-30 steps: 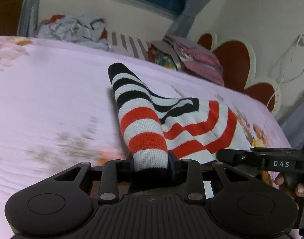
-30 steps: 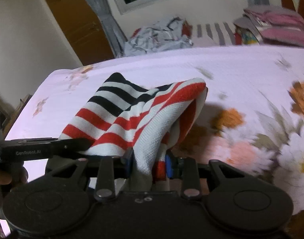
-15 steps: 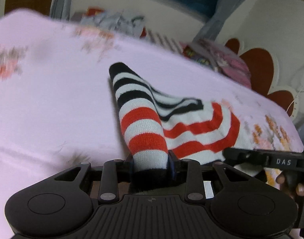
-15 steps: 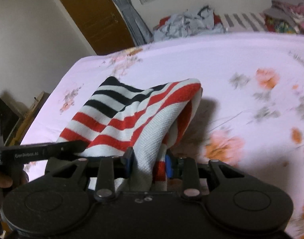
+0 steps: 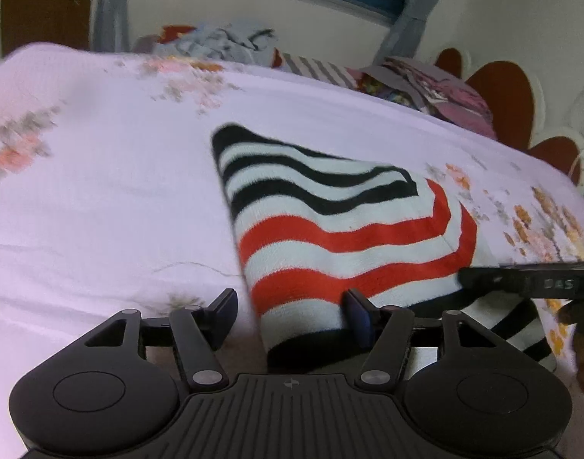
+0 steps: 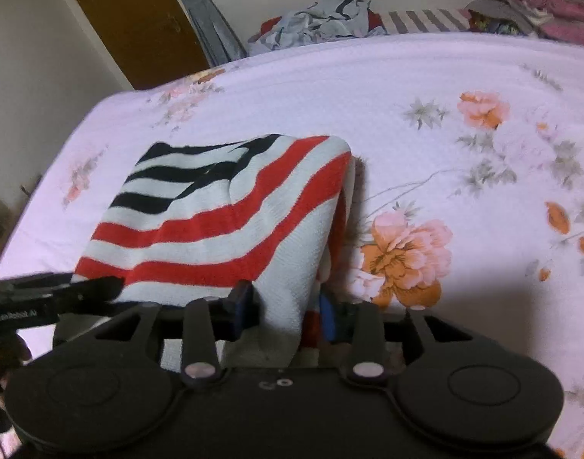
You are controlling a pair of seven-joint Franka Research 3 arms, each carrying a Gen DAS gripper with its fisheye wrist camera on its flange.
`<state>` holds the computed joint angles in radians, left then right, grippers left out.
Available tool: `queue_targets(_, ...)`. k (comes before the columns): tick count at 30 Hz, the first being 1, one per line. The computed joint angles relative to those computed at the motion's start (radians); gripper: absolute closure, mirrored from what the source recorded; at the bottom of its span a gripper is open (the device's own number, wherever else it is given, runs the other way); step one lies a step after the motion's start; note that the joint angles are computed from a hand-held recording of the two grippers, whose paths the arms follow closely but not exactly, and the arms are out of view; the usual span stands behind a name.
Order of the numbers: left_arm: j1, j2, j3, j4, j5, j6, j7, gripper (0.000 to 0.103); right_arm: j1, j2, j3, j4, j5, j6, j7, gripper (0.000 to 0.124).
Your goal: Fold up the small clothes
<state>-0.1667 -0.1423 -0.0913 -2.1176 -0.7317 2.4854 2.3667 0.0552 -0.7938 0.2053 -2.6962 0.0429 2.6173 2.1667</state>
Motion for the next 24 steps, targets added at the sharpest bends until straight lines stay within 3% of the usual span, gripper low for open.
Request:
queue_targets(2,-0.003,-0.056,0.004,-0.042,-0.023,0.033,0.007,0.042,-0.017,-0.043,0.038,0.019,-0.052,-0.031,-0.007,0.086)
queue_targets(3,-0.01,-0.081,0.01,-0.063,-0.025,0.042,0.016,0.044,-0.001,-0.061,0.034,0.022,-0.058,-0.035,-0.026,0.093)
queue_targets(4,-0.019,-0.114,0.011,-0.09,-0.022,0.064,0.024,0.06,0.013,-0.07,0.033,0.029,-0.066,-0.039,-0.05,0.099)
queue_targets(6,-0.04,-0.162,0.022,-0.129,-0.001,0.077,0.014,0.069,0.037,-0.08,0.038,0.048,-0.077,-0.073,-0.091,0.103)
queue_targets(9,-0.068,-0.206,0.04,-0.167,0.025,0.082,-0.02,0.069,0.065,-0.072,0.045,0.07,-0.085,-0.132,-0.139,0.118)
queue_targets(15,-0.118,-0.245,0.062,-0.232,0.104,0.103,-0.036,0.069,0.09,-0.069,0.041,0.065,-0.076,-0.206,-0.164,0.12)
queue_targets(19,-0.145,-0.241,0.086,-0.241,0.111,0.114,-0.02,0.069,0.092,-0.069,0.037,0.042,-0.075,-0.21,-0.171,0.124)
queue_targets(24,-0.17,-0.25,0.088,-0.272,0.13,0.172,-0.007,0.069,0.08,-0.058,0.044,0.011,-0.08,-0.154,-0.154,0.124)
